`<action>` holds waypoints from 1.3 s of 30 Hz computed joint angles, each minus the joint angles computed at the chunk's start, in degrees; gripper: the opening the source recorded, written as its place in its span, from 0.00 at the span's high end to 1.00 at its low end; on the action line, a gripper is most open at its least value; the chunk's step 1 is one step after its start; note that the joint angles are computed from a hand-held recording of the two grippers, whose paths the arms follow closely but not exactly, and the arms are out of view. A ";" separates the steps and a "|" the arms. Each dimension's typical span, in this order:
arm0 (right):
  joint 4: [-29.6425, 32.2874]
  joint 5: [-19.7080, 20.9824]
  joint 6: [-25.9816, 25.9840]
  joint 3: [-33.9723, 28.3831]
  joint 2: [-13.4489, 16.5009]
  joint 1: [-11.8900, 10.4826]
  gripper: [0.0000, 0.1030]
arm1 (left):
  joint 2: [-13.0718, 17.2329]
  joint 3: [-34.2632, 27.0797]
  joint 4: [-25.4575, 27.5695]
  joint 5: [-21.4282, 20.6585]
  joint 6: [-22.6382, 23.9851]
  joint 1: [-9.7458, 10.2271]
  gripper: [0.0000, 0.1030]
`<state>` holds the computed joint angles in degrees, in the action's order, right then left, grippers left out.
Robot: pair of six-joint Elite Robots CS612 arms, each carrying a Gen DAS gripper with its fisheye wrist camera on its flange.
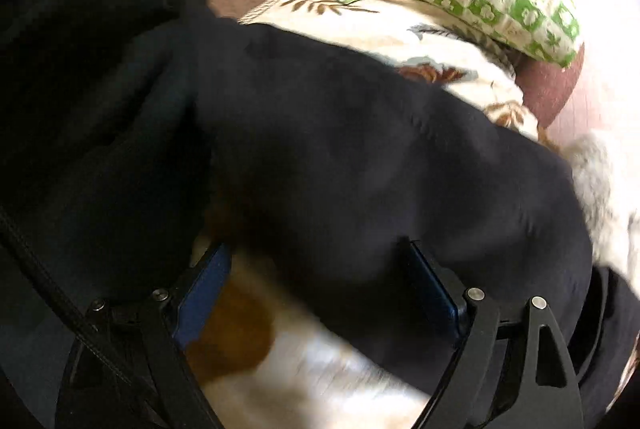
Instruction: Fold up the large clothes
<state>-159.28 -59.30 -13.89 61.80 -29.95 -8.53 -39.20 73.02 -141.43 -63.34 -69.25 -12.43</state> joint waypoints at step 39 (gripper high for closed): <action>0.33 6.35 -12.65 7.44 -6.63 1.38 0.14 | -10.70 20.19 -26.98 14.51 23.80 -19.52 0.25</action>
